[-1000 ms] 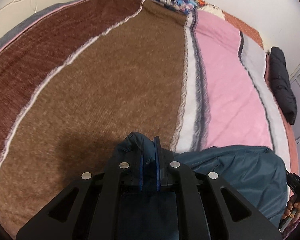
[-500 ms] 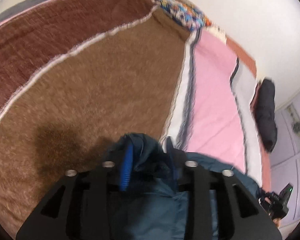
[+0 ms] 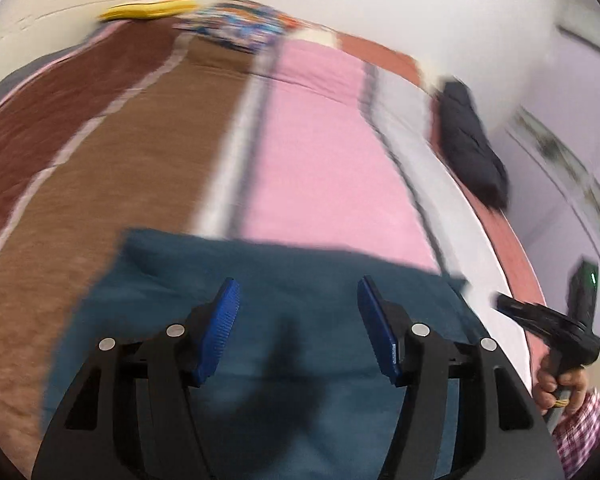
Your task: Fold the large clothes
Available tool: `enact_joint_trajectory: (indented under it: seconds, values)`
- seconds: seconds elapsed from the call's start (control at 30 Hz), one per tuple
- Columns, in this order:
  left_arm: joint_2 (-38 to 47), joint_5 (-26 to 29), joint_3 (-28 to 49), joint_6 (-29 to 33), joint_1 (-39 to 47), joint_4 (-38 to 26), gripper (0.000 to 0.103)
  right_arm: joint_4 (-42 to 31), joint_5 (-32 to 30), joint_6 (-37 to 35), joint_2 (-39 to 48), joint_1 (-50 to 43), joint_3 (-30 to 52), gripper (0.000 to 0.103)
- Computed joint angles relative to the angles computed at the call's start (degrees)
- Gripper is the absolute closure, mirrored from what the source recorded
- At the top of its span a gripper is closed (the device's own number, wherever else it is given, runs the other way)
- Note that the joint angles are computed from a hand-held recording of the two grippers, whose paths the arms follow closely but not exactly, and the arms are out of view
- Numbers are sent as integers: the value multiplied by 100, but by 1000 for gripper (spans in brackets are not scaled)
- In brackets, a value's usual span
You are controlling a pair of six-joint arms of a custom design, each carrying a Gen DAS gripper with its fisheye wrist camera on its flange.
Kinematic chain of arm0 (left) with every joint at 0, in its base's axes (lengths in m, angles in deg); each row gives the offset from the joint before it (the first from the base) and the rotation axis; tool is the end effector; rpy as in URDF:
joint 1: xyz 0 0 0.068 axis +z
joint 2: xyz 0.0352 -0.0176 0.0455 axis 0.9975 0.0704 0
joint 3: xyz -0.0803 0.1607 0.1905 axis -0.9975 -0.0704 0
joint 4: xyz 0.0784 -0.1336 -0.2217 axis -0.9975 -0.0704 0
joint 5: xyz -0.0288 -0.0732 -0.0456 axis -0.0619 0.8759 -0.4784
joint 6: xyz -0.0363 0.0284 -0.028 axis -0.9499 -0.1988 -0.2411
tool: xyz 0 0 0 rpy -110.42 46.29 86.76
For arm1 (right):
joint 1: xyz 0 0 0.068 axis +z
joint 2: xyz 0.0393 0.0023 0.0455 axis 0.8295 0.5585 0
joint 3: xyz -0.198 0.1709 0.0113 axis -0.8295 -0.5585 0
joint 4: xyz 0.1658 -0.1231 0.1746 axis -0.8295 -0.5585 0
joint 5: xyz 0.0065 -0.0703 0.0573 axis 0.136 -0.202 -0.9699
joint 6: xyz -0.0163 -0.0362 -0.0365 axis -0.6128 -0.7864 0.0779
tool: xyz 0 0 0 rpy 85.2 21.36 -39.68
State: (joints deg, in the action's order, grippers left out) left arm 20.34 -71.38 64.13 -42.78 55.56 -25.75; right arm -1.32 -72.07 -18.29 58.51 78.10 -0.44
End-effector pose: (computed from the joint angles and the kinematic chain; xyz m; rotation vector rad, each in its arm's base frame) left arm 0.2268 -0.1349 0.2106 0.1537 2.3828 -0.5214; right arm 0.2072 0.0845 0.1787 0.3087 2.4163 0.4954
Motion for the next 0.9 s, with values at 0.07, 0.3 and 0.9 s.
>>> enact_joint_trajectory:
  seconds: [0.07,0.3,0.9]
  values:
    - [491,-172,164,-97,-560,197,48,255,351,157,535,528,23,92]
    - [2760,-629,1202,-348,-836,324,51,1033,658,235,2470,398,456,97]
    - [97,-690,-591,-43,30,126,51,814,977,21,1714,499,221,94]
